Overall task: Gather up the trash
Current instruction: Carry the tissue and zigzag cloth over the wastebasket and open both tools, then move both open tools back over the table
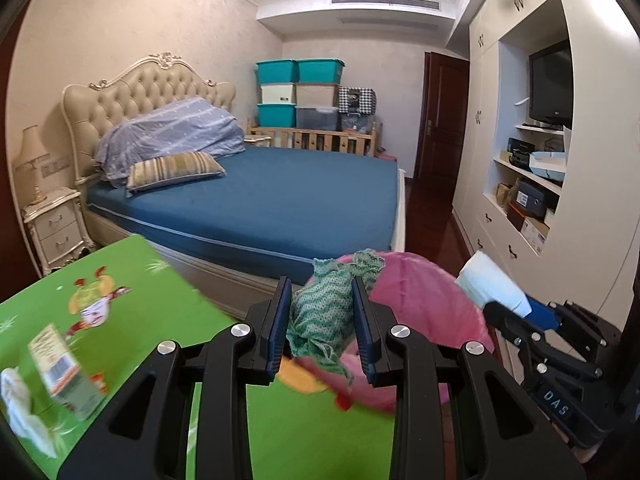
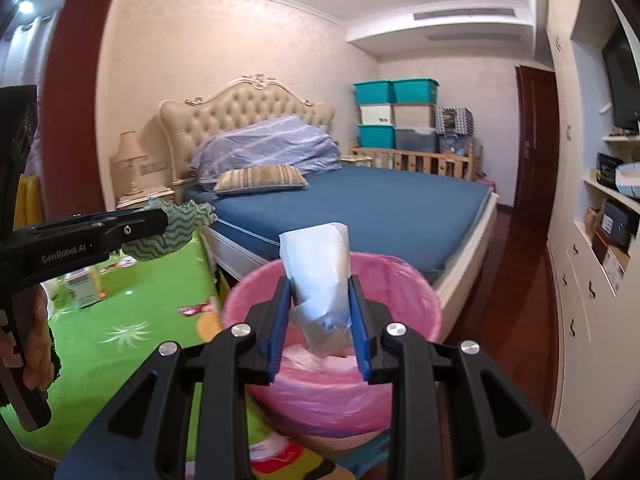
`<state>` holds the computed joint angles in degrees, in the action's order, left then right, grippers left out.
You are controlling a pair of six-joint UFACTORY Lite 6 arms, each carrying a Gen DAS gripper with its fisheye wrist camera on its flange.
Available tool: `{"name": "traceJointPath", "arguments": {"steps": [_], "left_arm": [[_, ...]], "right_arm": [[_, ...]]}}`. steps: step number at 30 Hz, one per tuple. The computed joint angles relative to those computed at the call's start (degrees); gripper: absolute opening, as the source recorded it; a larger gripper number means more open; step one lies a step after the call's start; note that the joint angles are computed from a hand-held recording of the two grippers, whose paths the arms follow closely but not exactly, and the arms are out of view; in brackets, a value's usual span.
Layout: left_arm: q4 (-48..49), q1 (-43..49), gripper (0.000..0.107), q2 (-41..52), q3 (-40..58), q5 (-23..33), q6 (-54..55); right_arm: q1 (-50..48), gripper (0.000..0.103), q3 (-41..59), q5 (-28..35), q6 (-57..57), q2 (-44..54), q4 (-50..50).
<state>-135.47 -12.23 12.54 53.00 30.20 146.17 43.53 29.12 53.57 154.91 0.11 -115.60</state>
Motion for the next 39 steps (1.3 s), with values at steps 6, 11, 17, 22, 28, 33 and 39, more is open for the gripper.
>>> {"name": "traceJointPath", "arguments": {"steps": [6, 11, 17, 22, 28, 33, 39], "left_arm": [[-7.20, -6.58, 0.029, 6.47, 7.45, -3.49, 4.18], [3.46, -8.30, 0.033, 14.25, 18.00, -5.77, -8.00], [-2.73, -6.51, 0.077, 14.99, 17.77, -4.88, -3.88], [-13.53, 0.30, 0.088, 4.45, 2.64, 1.38, 10.99], [-8.79, 11.99, 0.089, -7.88, -13.85, 7.32, 15.85], [2.17, 26.46, 0.089, -14.32, -22.37, 11.31, 15.94], [22.61, 51.45, 0.089, -14.46, -23.14, 17.67, 8.53]], "right_arm": [[-9.15, 0.028, -1.23, -2.96, 6.95, 1.81, -10.34], [-14.82, 0.038, 2.24, -4.17, 11.33, 6.56, -18.87], [-16.78, 0.063, -0.94, -2.03, 16.51, 5.68, -21.63], [-9.70, 0.063, -8.15, 0.77, 16.41, -1.81, -15.39], [3.37, 0.064, -4.25, 2.84, 10.61, -1.37, -3.90], [9.51, 0.066, 7.94, 0.46, 6.43, 7.33, -2.02], [15.34, 0.066, 31.25, -5.60, -2.06, 25.30, 1.13]]}}
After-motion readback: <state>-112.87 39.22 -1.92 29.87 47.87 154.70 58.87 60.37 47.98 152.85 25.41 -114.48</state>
